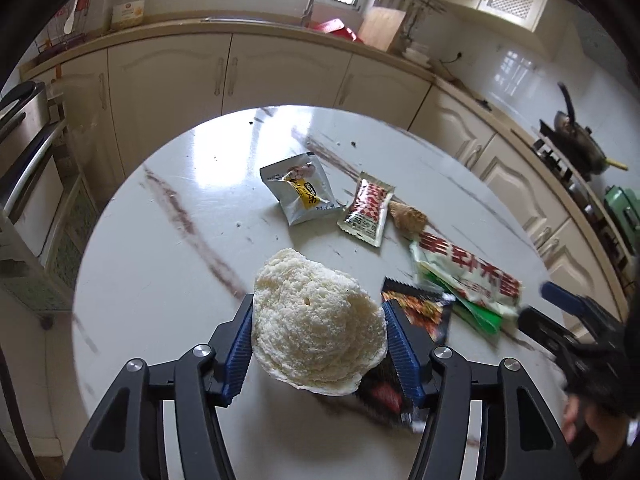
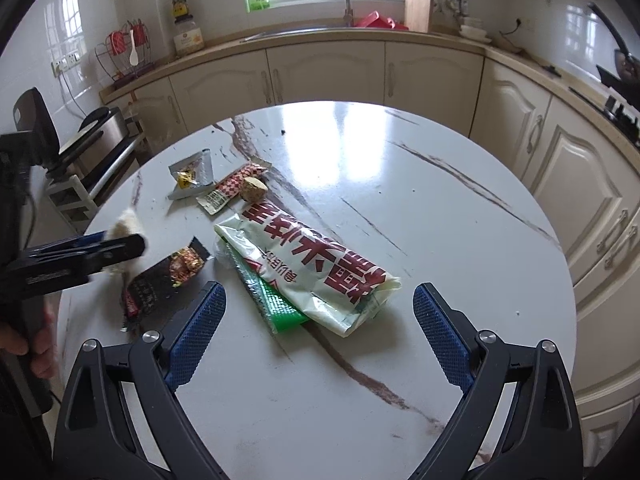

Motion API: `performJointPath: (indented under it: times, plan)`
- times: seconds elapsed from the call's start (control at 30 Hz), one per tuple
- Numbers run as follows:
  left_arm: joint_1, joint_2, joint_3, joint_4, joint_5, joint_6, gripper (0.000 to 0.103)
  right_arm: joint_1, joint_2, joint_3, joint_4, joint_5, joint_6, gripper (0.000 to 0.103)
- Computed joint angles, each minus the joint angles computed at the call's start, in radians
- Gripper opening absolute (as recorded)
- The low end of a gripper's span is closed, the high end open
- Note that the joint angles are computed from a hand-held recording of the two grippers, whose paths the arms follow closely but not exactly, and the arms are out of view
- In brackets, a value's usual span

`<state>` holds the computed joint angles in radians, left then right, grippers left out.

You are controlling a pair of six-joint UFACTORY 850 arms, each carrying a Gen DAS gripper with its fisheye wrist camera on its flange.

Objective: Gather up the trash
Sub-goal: 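Grasp the round rice cake with the left gripper while the right gripper grasps the white-red snack bag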

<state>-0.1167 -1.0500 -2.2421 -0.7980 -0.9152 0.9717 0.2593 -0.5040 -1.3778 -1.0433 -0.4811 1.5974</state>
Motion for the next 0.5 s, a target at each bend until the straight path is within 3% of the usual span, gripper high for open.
performJointPath:
  times: [0.23,0.3,0.5]
  plan:
    - [0.045,0.12,0.187,-0.072,0.022,0.134,0.057,-0.025,-0.076,-0.097,0.161,-0.035,-0.262,0.094]
    - [0.057,0.137,0.213,-0.08,0.011,0.148,0.057,-0.035,-0.086,-0.111,0.206,-0.008,-0.331,0.095]
    - [0.08,0.18,0.273,-0.087,-0.013,0.184,0.057,-0.045,-0.149,-0.212,0.403,-0.045,-0.668,0.095]
